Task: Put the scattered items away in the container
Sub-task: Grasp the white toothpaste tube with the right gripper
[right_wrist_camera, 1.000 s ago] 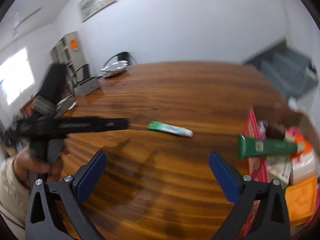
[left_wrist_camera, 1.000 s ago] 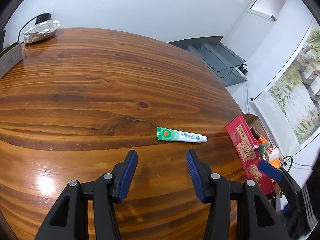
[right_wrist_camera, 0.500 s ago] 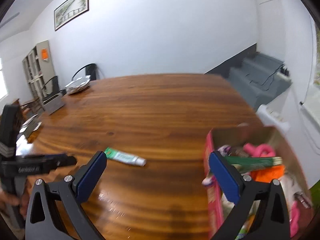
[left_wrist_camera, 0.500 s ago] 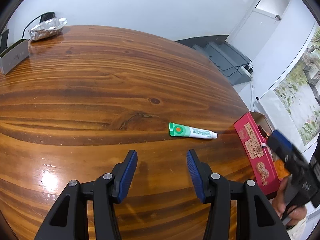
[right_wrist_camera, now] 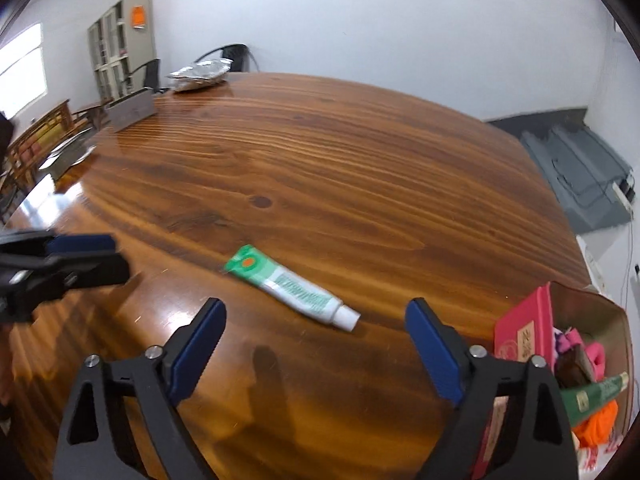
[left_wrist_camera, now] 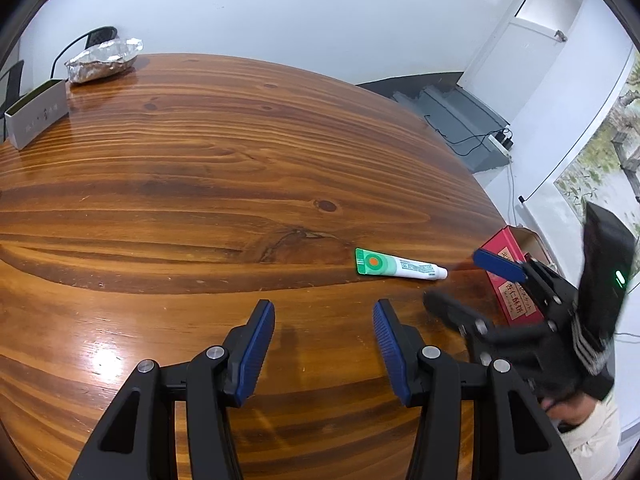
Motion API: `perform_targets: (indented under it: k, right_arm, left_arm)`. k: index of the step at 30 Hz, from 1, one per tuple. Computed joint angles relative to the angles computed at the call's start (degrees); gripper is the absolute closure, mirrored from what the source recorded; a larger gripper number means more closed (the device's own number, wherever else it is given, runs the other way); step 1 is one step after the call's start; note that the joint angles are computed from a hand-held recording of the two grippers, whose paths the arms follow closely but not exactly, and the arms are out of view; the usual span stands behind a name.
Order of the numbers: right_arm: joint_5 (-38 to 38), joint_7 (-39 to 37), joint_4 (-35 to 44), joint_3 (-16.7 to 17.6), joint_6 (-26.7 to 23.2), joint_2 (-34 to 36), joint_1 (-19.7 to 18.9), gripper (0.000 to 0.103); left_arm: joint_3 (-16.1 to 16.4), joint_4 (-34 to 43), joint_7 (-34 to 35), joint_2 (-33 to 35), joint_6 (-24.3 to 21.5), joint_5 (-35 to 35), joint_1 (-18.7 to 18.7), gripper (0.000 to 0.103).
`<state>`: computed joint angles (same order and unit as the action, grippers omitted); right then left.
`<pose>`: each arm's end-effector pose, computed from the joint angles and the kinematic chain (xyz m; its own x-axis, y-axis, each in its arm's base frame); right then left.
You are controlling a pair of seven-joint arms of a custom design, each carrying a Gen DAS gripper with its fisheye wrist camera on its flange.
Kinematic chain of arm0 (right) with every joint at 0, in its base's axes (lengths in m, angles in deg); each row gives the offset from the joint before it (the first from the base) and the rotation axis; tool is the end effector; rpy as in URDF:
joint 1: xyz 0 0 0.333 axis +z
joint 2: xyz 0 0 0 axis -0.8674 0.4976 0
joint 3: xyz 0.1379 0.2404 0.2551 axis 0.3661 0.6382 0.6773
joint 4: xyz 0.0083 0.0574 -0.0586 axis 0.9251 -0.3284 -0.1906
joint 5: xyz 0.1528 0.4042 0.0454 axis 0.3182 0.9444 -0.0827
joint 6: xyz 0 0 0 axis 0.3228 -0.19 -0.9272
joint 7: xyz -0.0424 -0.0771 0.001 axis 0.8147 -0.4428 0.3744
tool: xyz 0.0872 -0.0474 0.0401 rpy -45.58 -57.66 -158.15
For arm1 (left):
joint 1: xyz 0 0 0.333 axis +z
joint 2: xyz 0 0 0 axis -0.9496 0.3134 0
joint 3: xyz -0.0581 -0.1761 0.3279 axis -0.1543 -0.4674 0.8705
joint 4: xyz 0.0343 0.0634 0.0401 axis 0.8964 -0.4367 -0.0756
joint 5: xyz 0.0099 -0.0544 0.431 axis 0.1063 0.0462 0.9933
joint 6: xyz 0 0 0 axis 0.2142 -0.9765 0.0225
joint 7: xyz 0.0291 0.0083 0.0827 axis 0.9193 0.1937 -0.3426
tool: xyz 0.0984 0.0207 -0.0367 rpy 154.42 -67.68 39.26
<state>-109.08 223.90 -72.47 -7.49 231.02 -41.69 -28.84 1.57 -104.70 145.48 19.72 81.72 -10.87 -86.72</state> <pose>0.4784 0.4104 0.4450 0.1635 -0.9844 0.0650 -0.7493 -0.1668 -0.6409 0.4900 -0.1618 0.4441 -0.3669 -0.8476 0.3833 -0.8154 0.0946 -0.5711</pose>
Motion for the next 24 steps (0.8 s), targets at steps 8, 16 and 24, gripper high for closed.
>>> perform_targets:
  k: [8, 16, 24]
  right_arm:
    - [8.79, -5.84, 1.44, -0.66, 1.17, 2.91, 0.13, 0.032]
    - [13.75, -14.76, -1.15, 0.59, 4.24, 1.18, 1.05, 0.032]
    - [10.23, -6.36, 0.93, -0.83, 0.2, 1.9, 1.74, 0.07]
  left_arm:
    - [0.08, -0.15, -0.29, -0.1, -0.53, 0.86, 0.22, 0.05]
    - [0.47, -0.45, 0.64, -0.83, 0.15, -0.91, 0.12, 0.037]
    - [0.6, -0.46, 0.63, -0.91, -0.15, -0.58, 0.22, 0.037]
